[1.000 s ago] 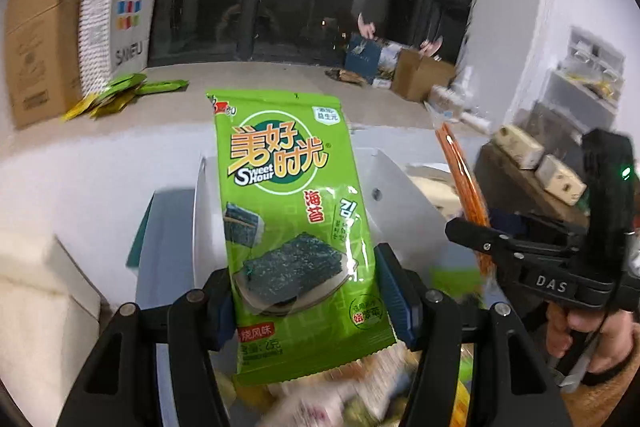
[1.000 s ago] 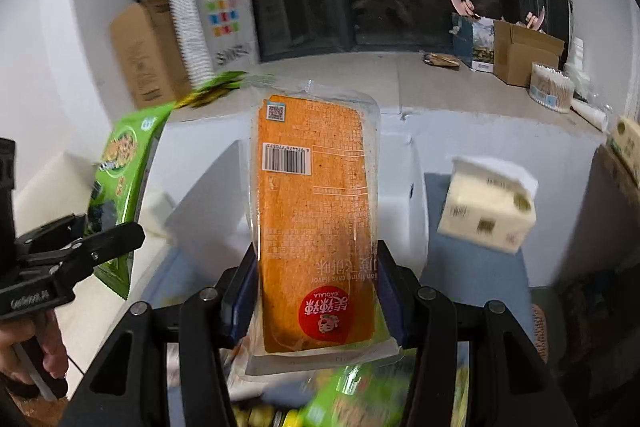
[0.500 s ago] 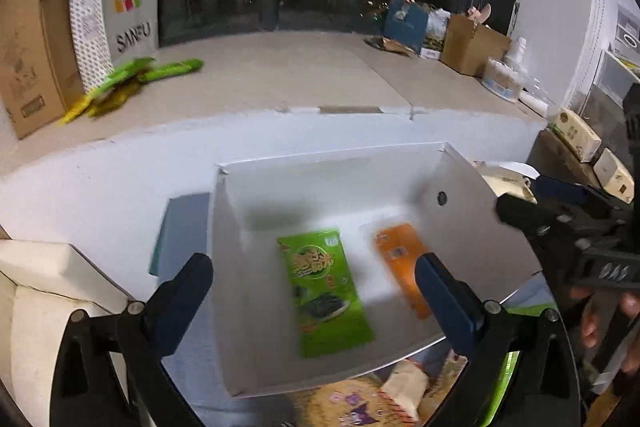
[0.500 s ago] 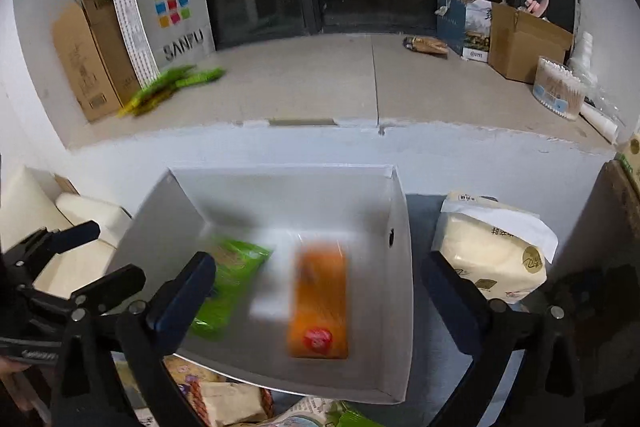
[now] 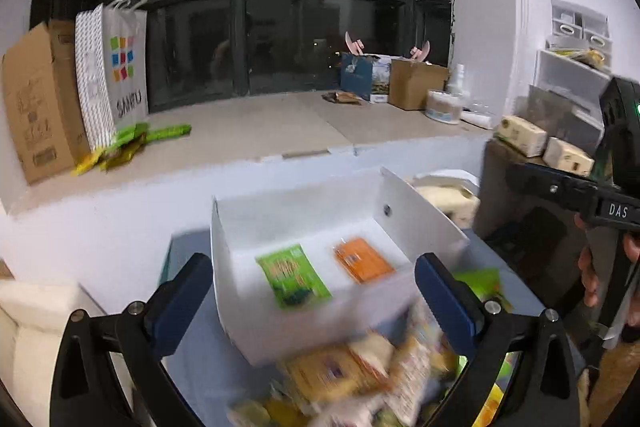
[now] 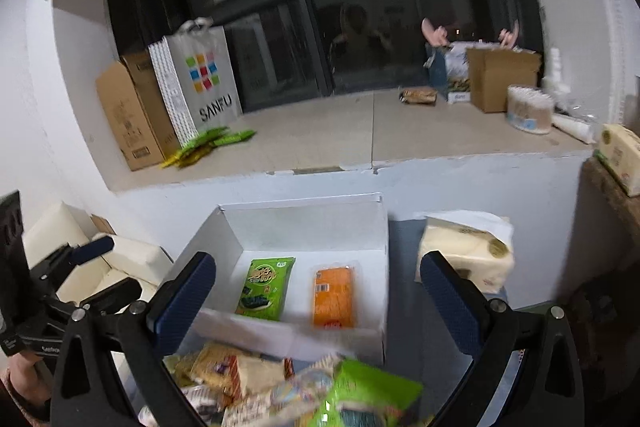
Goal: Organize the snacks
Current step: 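Drop orange cake packet from right tool while left tool drops green seaweed packet into box, then drop white chip bag from left tool while right tool drops seaweed packet into box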
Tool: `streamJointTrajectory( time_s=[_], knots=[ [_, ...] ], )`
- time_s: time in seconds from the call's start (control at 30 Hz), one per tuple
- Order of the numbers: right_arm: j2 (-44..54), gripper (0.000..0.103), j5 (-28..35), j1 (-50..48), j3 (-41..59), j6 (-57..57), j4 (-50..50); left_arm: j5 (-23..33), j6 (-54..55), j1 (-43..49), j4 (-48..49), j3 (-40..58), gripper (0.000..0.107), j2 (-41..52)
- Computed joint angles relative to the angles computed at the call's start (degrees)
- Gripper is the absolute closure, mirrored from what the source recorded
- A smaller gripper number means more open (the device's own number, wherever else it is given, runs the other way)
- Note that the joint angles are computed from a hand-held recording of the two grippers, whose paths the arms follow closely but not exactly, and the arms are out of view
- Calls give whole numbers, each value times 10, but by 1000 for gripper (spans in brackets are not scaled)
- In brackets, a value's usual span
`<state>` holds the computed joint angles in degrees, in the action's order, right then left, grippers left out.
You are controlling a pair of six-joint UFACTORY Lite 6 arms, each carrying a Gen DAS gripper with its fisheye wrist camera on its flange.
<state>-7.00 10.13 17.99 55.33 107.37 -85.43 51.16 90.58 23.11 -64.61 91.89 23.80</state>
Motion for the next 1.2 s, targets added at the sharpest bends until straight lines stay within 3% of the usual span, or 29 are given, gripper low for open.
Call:
streamJointTrajectory(
  time_s=[0.07,0.2,0.27,0.43,0.77,0.97,1.2],
  knots=[
    [-82,0,53,40,-92,73,-55,26,23,38,-10,-77,4,-53],
    [-181,0,182,139,-224,112,-12,80,144,122,-63,-232,4,-146],
    [-197,0,253,202,-276,145,32,117,198,160,-70,-292,4,-176],
    [-164,0,328,304,-327,216,73,158,263,218,-46,-391,4,-215],
    [-40,0,318,324,-266,249,53,209,258,239,-17,-428,4,-233],
    [74,0,234,244,-197,278,-13,222,257,249,-1,-429,4,-225],
    [231,0,227,190,-59,140,62,215,258,253,6,-427,4,-213]
  ],
)
